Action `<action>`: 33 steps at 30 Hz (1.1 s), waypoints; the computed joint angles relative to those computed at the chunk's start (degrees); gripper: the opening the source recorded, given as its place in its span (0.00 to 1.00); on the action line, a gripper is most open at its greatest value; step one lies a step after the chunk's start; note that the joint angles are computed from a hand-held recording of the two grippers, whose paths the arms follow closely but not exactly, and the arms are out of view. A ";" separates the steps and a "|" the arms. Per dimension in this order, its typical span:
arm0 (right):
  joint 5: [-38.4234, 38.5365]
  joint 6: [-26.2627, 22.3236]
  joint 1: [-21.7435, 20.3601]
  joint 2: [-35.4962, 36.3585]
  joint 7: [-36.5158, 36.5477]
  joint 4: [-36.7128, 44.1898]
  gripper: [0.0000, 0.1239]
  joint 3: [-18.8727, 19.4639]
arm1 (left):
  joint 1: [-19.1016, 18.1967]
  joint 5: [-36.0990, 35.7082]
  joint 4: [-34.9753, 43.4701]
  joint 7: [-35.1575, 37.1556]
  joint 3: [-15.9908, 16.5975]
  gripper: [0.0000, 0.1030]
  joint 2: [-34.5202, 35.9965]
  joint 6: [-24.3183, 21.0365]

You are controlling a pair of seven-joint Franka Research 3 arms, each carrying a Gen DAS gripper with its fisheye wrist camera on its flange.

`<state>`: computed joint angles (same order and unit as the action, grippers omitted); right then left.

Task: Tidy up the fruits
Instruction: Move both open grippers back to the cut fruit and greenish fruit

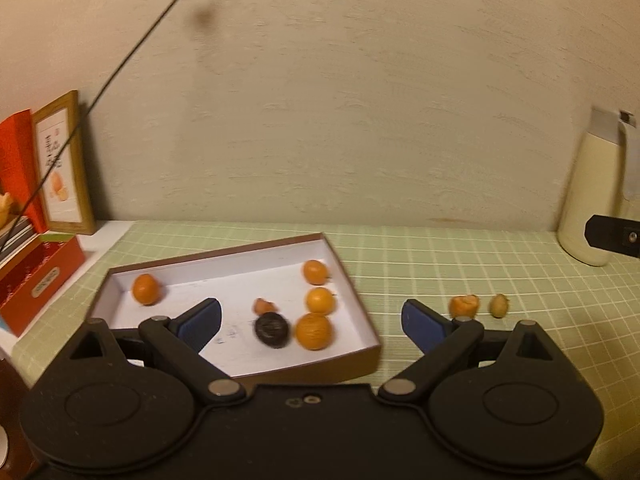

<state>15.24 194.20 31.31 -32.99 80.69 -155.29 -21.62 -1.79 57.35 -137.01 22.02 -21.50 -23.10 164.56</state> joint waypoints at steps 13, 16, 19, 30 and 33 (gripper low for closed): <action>1.53 -0.26 -10.34 -0.04 -2.28 -2.67 0.83 5.60 | -3.31 4.75 5.14 -0.82 -0.42 0.88 8.12 1.99; 1.77 -0.08 -11.33 0.11 -1.98 -2.96 0.83 5.75 | -4.58 5.95 6.27 -0.82 0.24 0.87 9.99 2.05; 2.27 0.46 -10.86 0.12 -0.82 -3.21 0.83 4.31 | -5.85 7.09 7.44 -0.85 0.88 0.86 11.73 1.57; 1.33 1.32 -12.01 2.51 3.15 -2.69 0.83 2.34 | -10.39 4.12 11.49 4.70 4.60 0.70 18.56 3.62; 1.09 -0.56 -10.72 3.18 3.45 -1.95 0.83 0.55 | -11.12 5.31 12.90 4.48 5.10 0.69 20.33 3.57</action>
<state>16.33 193.64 20.59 -29.81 84.14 -157.24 -21.07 -12.90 62.66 -124.11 26.50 -16.40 -2.77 168.13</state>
